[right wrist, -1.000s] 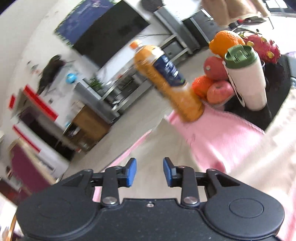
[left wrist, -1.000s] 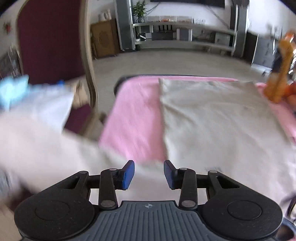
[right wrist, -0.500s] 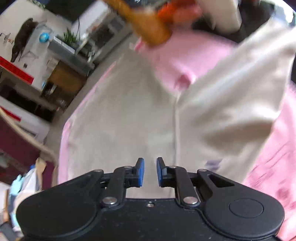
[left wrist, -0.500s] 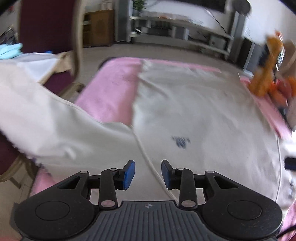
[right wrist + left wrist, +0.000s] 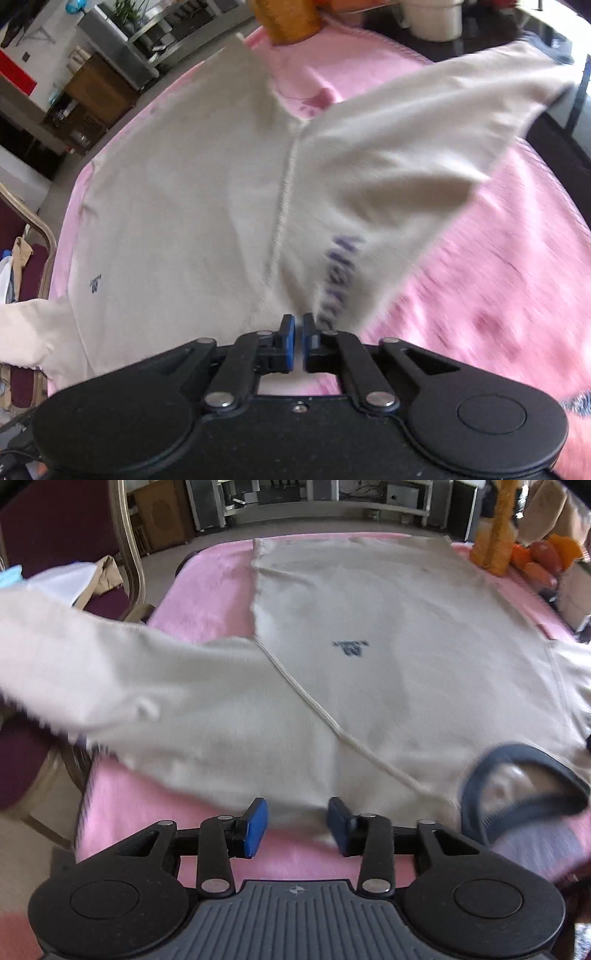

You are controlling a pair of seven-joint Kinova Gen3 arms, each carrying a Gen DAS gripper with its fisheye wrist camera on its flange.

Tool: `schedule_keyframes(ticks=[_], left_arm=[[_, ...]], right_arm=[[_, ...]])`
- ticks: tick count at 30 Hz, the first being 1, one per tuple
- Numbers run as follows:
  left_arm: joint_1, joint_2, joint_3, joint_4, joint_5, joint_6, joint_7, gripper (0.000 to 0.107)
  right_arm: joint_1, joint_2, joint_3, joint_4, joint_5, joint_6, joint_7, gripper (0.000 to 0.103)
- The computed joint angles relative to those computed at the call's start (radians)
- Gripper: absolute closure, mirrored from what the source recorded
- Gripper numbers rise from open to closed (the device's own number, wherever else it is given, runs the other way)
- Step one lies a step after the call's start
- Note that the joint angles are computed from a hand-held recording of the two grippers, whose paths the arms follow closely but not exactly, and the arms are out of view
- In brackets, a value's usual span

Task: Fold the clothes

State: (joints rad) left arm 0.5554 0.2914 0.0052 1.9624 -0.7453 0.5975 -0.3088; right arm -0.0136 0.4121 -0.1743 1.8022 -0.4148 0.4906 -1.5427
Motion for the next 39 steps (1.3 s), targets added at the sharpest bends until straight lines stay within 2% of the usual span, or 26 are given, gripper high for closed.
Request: schedule_keyframes(ticks=[2, 5, 7, 9, 11, 13, 16, 18, 20, 24, 25, 27, 28, 30, 32, 34, 37, 39], left_arm=[[0.079, -0.018, -0.067, 0.035, -0.074, -0.054, 0.081, 0.079], [0.178, -0.01, -0.145, 0.034, -0.196, -0.1, 0.186, 0.079], [0.157, 0.016, -0.12, 0.021, -0.229, -0.137, 0.188, 0.078], [0.086, 0.047, -0.034, -0.006, -0.209, -0.133, 0.124, 0.078], [0.063, 0.073, 0.008, -0.028, -0.185, -0.111, 0.059, 0.08], [0.11, 0.088, -0.024, -0.033, -0.2, -0.096, 0.043, 0.08], [0.124, 0.073, -0.038, -0.028, -0.13, -0.106, -0.044, 0.085], [0.176, 0.063, -0.082, -0.019, -0.116, -0.106, -0.074, 0.087], [0.245, 0.066, -0.123, -0.012, -0.157, -0.083, -0.046, 0.087], [0.243, 0.053, -0.098, 0.002, -0.211, -0.059, 0.038, 0.087], [0.258, 0.038, -0.119, 0.017, -0.227, -0.076, 0.078, 0.086], [0.302, 0.015, -0.186, 0.042, -0.262, -0.115, 0.16, 0.082], [0.3, 0.013, -0.195, 0.043, -0.267, -0.125, 0.184, 0.082], [0.24, 0.02, -0.158, 0.036, -0.245, -0.148, 0.184, 0.082], [0.148, 0.037, -0.081, 0.02, -0.183, -0.166, 0.119, 0.082], [0.108, 0.06, -0.041, -0.001, -0.126, -0.157, 0.038, 0.083], [0.144, 0.067, -0.073, -0.012, -0.106, -0.14, -0.011, 0.083], [0.143, 0.059, -0.087, -0.011, -0.068, -0.144, -0.035, 0.079]], right_arm=[[0.024, -0.032, -0.045, 0.058, -0.012, -0.077, 0.035, 0.087], [0.138, -0.063, -0.184, 0.134, -0.081, -0.177, 0.157, 0.087], [0.203, -0.028, -0.272, 0.124, -0.134, -0.172, 0.236, 0.087], [0.226, 0.022, -0.304, 0.079, -0.153, -0.108, 0.266, 0.087], [0.188, 0.046, -0.275, 0.048, -0.122, -0.08, 0.242, 0.09], [0.181, 0.047, -0.283, 0.037, -0.071, -0.078, 0.223, 0.09], [0.155, 0.024, -0.255, 0.044, -0.06, -0.051, 0.236, 0.09], [0.14, 0.0, -0.246, 0.049, -0.014, -0.018, 0.213, 0.09], [0.14, -0.026, -0.243, 0.076, -0.003, -0.014, 0.223, 0.089], [0.139, -0.077, -0.227, 0.162, -0.093, -0.084, 0.308, 0.087], [0.157, -0.086, -0.242, 0.179, -0.134, -0.105, 0.345, 0.087], [0.225, -0.096, -0.322, 0.204, -0.211, -0.155, 0.427, 0.087], [0.263, -0.097, -0.364, 0.21, -0.25, -0.174, 0.467, 0.087], [0.3, -0.076, -0.403, 0.203, -0.312, -0.17, 0.533, 0.087], [0.265, -0.045, -0.37, 0.171, -0.32, -0.125, 0.535, 0.087], [0.178, -0.034, -0.29, 0.144, -0.266, -0.093, 0.472, 0.087], [0.08, -0.034, -0.214, 0.121, -0.161, -0.077, 0.361, 0.089], [0.097, -0.041, -0.243, 0.129, -0.141, -0.091, 0.349, 0.087]])
